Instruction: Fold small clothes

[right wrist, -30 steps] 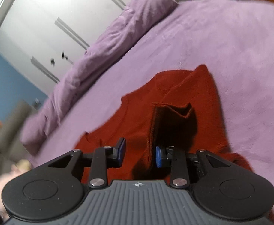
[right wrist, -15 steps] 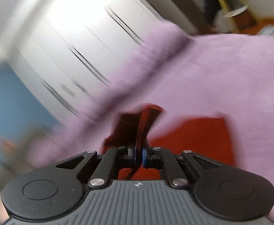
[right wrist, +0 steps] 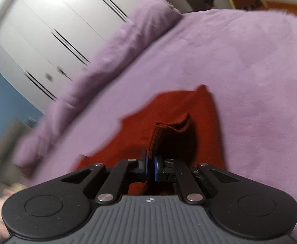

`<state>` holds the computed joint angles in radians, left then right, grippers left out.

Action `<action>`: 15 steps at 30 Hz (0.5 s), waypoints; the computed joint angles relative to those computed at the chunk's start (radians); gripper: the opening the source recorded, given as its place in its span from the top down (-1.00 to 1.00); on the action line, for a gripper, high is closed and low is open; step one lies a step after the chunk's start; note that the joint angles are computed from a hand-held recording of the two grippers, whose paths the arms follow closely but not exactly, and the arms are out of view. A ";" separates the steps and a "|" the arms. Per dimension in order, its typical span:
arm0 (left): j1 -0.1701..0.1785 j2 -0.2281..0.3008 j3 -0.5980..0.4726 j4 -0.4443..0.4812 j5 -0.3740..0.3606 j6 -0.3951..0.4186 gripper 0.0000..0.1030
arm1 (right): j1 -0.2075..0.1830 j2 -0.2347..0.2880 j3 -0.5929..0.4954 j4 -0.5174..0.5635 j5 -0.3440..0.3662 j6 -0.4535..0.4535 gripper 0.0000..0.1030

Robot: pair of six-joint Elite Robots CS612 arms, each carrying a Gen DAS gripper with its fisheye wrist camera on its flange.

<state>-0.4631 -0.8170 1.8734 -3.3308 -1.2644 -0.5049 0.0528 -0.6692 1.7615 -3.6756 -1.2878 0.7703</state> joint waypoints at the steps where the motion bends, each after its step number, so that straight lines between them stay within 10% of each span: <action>1: -0.002 0.006 -0.012 0.023 0.003 0.006 0.16 | 0.001 -0.005 0.003 0.019 -0.020 -0.020 0.91; 4: -0.008 0.025 -0.042 0.080 0.030 0.030 0.16 | 0.040 -0.044 -0.006 0.244 -0.214 -0.267 0.91; 15: -0.034 0.025 -0.043 0.122 0.108 0.102 0.12 | 0.095 -0.063 -0.014 0.320 -0.391 -0.585 0.87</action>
